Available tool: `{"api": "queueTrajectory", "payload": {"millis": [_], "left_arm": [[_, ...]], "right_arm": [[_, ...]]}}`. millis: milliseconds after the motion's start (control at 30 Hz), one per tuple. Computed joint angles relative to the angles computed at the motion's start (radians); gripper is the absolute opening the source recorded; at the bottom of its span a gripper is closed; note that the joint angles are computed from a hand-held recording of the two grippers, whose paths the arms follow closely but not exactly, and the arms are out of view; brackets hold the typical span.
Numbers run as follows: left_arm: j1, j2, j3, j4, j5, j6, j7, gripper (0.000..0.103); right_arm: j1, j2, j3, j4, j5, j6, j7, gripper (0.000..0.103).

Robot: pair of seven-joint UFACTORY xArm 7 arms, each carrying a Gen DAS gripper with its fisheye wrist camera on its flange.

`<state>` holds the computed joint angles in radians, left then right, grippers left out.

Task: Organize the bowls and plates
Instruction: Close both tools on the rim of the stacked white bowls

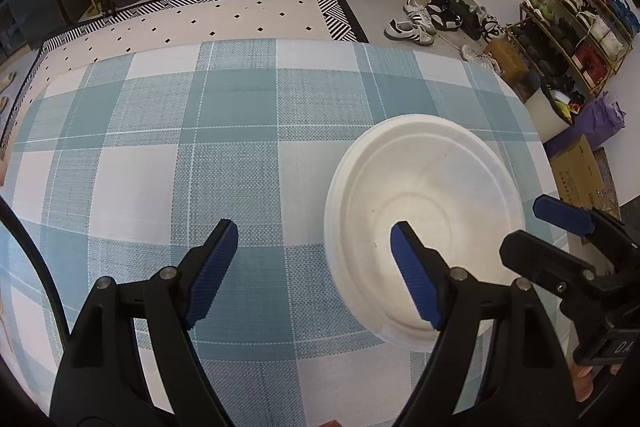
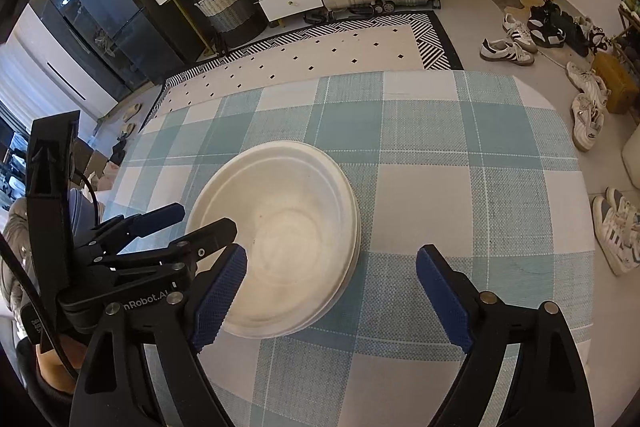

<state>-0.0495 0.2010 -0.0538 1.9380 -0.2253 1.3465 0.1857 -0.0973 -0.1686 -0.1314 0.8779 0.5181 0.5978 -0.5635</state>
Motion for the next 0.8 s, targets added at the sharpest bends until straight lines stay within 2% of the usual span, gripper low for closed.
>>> {"api": "queueTrajectory", "payload": {"millis": [500,767,800], "left_arm": [[-0.006,-0.004,-0.005,-0.032,-0.013,-0.015,0.012,0.076],[-0.008,-0.006,-0.007,-0.047,-0.021,-0.02,0.026,0.072],[-0.007,-0.005,-0.007,-0.047,-0.025,-0.019,0.028,0.068]], "right_arm": [[-0.002,0.02,0.004,-0.001,0.02,-0.003,0.0,0.088],[-0.004,0.034,0.006,0.007,0.042,0.009,-0.013,0.087],[-0.004,0.035,0.006,0.007,0.047,0.01,-0.016,0.085]]}}
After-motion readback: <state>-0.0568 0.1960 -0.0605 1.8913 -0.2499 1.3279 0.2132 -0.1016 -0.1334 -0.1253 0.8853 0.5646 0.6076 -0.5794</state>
